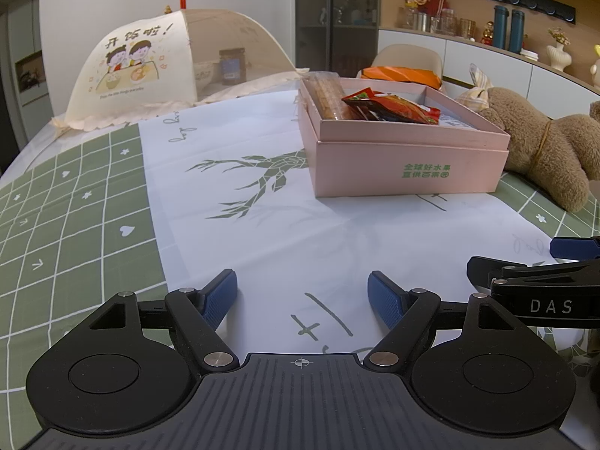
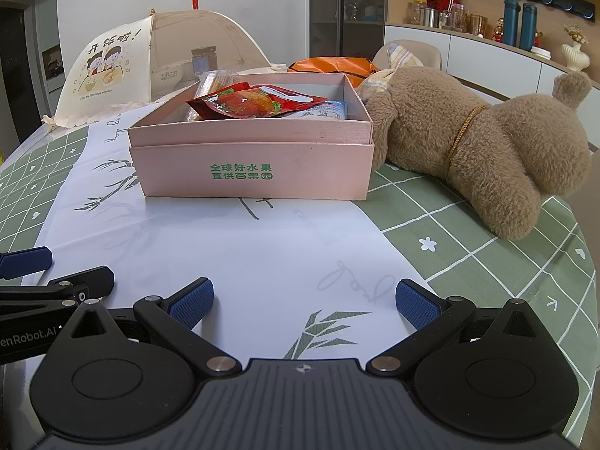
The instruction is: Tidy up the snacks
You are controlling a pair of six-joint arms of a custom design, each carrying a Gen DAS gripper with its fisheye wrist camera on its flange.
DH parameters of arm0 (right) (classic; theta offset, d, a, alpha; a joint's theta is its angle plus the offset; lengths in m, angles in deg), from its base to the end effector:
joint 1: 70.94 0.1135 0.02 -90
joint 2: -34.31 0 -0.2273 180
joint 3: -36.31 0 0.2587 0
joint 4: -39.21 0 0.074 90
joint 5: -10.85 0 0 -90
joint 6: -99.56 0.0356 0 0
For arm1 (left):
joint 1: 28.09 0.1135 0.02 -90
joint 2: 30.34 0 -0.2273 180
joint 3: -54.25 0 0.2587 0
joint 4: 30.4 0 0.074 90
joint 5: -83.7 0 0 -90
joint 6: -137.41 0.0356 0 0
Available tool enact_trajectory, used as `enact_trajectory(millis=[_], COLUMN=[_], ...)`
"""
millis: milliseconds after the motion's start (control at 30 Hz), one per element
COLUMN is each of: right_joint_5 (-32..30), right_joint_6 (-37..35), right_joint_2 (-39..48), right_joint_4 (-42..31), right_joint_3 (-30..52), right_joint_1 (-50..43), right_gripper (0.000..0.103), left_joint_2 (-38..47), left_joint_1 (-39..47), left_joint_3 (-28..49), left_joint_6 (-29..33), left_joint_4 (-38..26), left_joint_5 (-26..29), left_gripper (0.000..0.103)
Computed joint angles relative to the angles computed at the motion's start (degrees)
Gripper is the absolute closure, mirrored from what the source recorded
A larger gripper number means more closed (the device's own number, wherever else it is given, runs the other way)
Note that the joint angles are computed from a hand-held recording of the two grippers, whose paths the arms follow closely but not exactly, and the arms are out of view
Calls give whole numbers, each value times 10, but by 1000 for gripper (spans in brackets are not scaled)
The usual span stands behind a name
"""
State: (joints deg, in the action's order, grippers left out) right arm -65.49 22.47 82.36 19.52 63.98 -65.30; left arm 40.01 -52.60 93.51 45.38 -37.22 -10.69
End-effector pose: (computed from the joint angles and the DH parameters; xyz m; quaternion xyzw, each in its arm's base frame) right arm 0.1936 0.0107 0.1226 0.1072 0.8951 -0.0389 0.4310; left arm 0.2300 -0.1019 0.1267 0.1585 0.8838 -0.0672 0.4349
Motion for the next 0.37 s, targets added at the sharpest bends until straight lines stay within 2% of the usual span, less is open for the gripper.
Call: enact_trajectory(millis=[367], right_joint_5=[0], right_joint_6=[0], right_joint_2=[0], right_joint_4=[0], right_joint_3=[0], right_joint_1=[0], right_gripper=[0], left_joint_2=[1], left_joint_1=[0], left_joint_3=[0], left_joint_6=[0], left_joint_4=[1], left_joint_5=[0], left_gripper=[21])
